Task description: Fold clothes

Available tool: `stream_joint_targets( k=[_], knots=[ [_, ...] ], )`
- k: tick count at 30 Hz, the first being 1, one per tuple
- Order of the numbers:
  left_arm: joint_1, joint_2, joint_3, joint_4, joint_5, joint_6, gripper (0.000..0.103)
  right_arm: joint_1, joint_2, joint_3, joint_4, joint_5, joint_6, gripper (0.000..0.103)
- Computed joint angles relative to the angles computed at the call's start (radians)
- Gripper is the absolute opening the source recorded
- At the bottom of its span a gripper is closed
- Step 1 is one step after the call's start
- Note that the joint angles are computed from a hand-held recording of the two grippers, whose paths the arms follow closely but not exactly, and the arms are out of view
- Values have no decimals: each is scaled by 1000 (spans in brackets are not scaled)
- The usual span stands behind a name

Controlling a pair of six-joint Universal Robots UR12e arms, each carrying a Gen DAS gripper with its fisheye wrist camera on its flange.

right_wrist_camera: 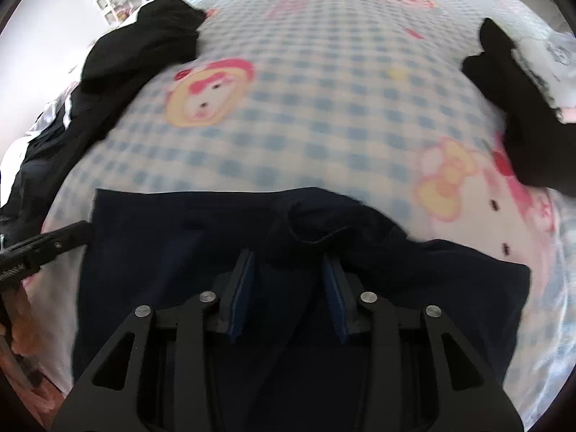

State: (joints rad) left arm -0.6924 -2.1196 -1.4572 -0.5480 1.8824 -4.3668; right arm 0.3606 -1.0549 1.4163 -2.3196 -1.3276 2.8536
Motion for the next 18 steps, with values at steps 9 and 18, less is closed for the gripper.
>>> stream_joint_targets(
  k=[9, 18],
  knots=[
    [16, -8, -47, 196, -47, -1, 23, -70, -21, 37, 5, 26, 51, 37],
    [29, -41, -1, 197, -110, 84, 30, -70, -58, 68, -145, 53, 70, 39]
  ],
)
